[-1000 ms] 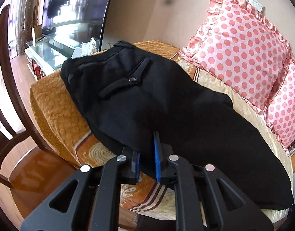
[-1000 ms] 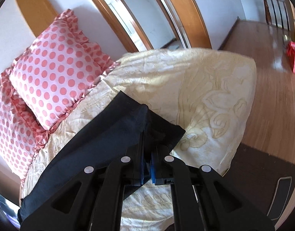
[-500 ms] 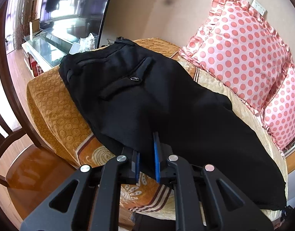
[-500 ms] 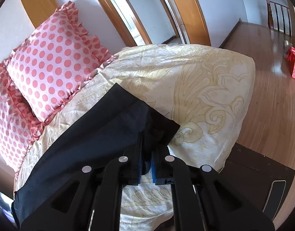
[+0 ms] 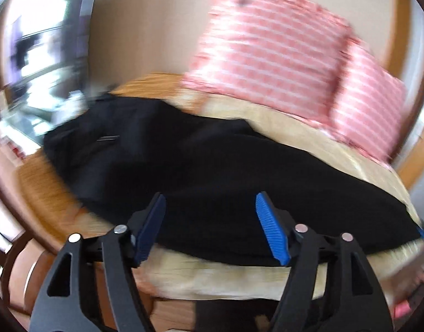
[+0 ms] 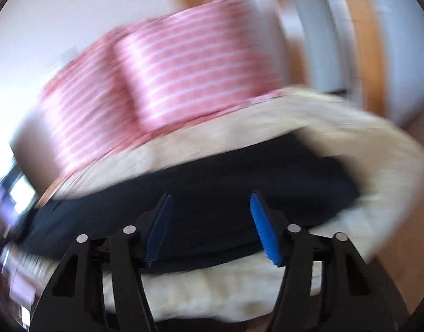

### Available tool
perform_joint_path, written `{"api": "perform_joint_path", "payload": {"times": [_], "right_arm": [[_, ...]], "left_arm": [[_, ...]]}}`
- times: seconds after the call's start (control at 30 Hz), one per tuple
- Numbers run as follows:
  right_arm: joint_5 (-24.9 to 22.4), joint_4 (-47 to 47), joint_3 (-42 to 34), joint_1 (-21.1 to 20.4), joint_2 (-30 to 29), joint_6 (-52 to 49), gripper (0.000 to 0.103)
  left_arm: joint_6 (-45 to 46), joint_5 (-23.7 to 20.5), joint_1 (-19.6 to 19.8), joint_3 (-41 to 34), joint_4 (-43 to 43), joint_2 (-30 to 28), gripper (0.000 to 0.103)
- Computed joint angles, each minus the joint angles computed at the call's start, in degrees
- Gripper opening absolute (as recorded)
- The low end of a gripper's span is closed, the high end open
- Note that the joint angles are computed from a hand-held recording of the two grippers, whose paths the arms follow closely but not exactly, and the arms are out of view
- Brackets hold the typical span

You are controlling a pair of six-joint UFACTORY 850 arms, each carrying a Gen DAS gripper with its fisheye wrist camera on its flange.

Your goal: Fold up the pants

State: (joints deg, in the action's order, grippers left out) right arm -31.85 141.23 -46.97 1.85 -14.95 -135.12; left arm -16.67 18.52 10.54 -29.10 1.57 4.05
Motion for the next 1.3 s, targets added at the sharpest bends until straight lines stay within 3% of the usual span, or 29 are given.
{"api": "perform_joint_path", "payload": {"times": [0.07, 0.17, 0.23, 0.37, 0.5, 0.7, 0.77, 0.87, 1.07, 1.13, 1.2, 1.27, 1.3], "right_arm": [[-0.94, -6.34, -0.77, 2.29, -0.98, 0.52, 0.057], [1.62, -10.81, -2.45, 6.42, -2.34, -3.49, 0.056], [2.94, -13.42, -3.31, 7.63, -3.11, -3.93, 0.056], [6.52, -15.68, -4.38, 8.34, -4.28, -6.39, 0.056], [9.12, -9.44, -4.93, 9.10, -5.08, -15.72, 0.055], [6.08, -15.73, -5.94, 7.92, -6.45, -12.71, 0.021], [5.13, -17.00, -5.26, 7.48, -5.97, -12.01, 0.013], [3.35, -20.73, -3.99, 6.44, -5.00, -8.82, 0.009], [2.76, -29.94, -3.61, 4.25, -2.74, 1.59, 0.010], [1.67, -26.97, -3.64, 2.92, -1.70, -0.05, 0.016], [3.81, -17.45, -4.31, 1.47, -0.83, -6.59, 0.040], [6.62, -8.82, -6.70, -0.09, -1.70, -11.57, 0.051], [8.20, -7.52, -9.04, -1.20, -3.05, -10.92, 0.051]], "left_arm": [[-3.30, 0.42, -3.11, -2.14, 5.24, -2.81, 0.071], [-14.81, 0.37, -6.61, -5.98, 18.66, -7.70, 0.072], [-17.99, -0.10, -8.54, -8.11, 22.22, -10.33, 0.073], [-18.74, -1.23, -11.12, -10.06, 23.87, -13.05, 0.076], [-19.28, -1.83, -12.30, -10.87, 24.75, -14.30, 0.077], [-26.20, -2.20, -11.40, -11.72, 30.64, -15.35, 0.080], [-31.04, -2.04, -10.80, -11.94, 35.48, -15.78, 0.080], [-28.06, -2.30, -11.13, -11.32, 34.29, -15.36, 0.080], [-20.90, -2.35, -11.70, -9.04, 30.77, -13.79, 0.081], [-22.75, -1.68, -11.35, -8.45, 32.84, -13.36, 0.082], [-26.72, -0.24, -10.59, -8.11, 36.51, -13.21, 0.085], [-27.68, 0.12, -10.51, -8.28, 37.05, -13.37, 0.087], [-27.88, 0.05, -10.59, -8.38, 37.01, -13.42, 0.088]]}}
